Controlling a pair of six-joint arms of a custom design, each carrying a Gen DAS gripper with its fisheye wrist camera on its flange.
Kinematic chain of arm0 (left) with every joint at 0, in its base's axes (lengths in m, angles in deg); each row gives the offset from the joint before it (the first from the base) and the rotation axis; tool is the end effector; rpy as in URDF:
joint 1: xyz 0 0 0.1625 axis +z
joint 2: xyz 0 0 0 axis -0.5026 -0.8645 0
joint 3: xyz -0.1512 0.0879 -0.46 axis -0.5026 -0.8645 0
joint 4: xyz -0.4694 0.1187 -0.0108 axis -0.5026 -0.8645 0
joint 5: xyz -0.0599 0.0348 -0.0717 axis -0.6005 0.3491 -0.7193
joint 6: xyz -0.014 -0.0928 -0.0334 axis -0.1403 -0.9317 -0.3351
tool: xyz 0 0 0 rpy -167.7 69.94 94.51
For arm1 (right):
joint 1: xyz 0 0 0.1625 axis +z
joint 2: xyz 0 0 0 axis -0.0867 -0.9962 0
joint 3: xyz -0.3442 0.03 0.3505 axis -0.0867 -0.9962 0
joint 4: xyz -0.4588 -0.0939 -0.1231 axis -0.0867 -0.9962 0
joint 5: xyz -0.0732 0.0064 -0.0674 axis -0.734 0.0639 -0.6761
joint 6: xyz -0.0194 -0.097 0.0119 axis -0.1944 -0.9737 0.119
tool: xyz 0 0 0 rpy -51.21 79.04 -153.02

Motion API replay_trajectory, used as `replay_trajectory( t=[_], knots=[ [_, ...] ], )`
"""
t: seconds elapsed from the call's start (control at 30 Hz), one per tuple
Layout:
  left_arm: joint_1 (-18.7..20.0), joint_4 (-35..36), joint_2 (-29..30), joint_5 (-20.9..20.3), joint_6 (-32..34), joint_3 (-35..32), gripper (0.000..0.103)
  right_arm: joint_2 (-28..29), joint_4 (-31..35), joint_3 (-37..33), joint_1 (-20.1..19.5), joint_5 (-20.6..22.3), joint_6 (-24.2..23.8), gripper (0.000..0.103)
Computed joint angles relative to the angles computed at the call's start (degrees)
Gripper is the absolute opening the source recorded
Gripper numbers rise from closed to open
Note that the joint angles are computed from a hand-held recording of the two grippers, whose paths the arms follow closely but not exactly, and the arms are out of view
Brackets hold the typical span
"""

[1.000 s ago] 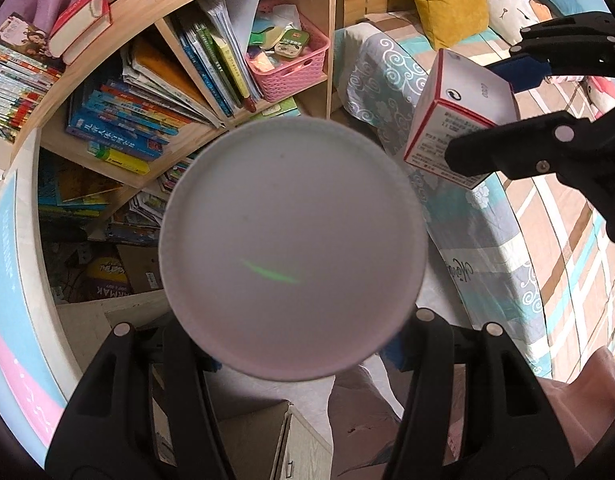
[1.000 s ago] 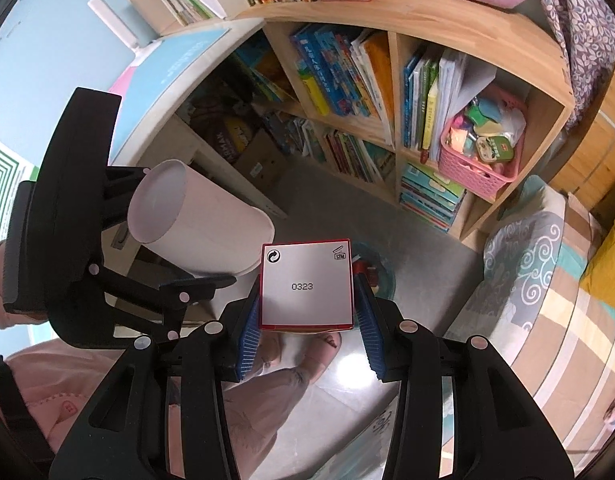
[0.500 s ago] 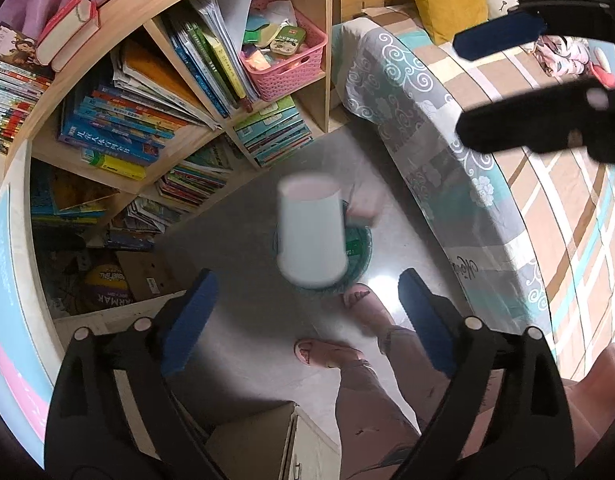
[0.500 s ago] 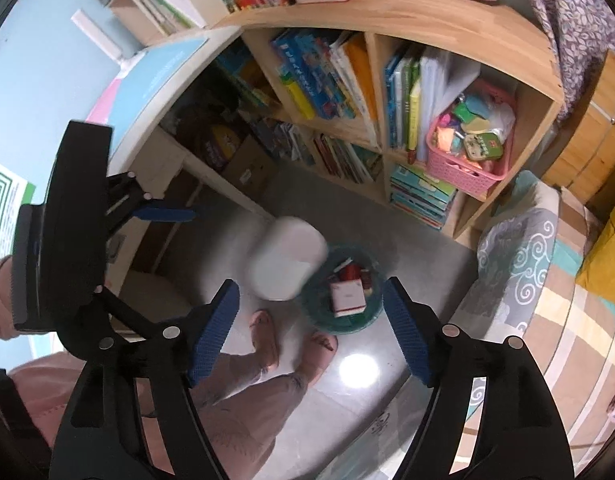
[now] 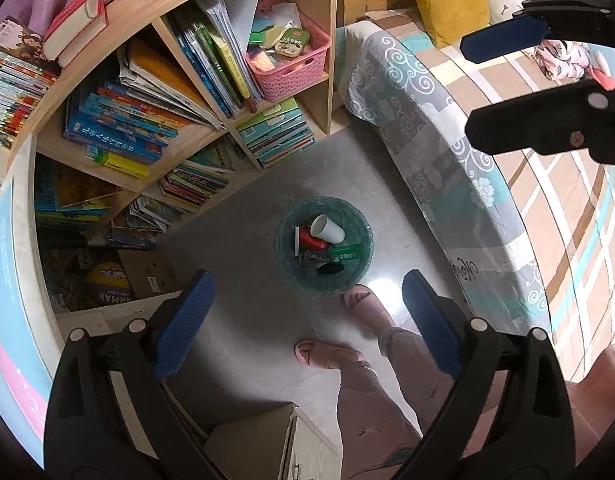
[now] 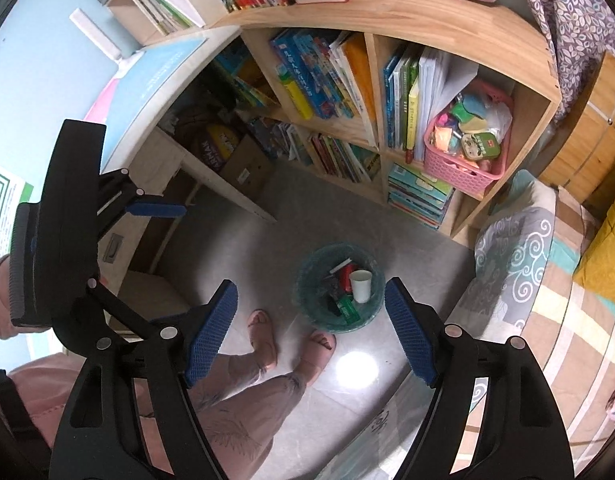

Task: Collect trash
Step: 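Move both open tools back over the empty mat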

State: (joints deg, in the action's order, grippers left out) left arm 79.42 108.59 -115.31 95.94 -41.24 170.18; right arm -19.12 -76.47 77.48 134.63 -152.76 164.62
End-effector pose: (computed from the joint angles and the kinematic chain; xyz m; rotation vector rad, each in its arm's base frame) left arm -0.1752 -0.4669 0.0995 2.5794 1.1650 0.9031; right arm 0.3017 -0.2806 0.0648 -1.1908 -2.0211 1.0229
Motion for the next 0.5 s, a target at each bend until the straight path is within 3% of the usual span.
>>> replay_trajectory(
  t=[0.23,0.5],
  knots=[
    [0.03,-0.04,0.07,-0.06,-0.08,-0.12,0.093,-0.11,2.83,-0.87,0.67,-0.27,2.60,0.080],
    [0.57,1.16,-0.43,0.97,-0.75,-1.46,0.096,-0.34,1.29,-0.32,0.76,-0.37,1.65,0.080]
  ],
)
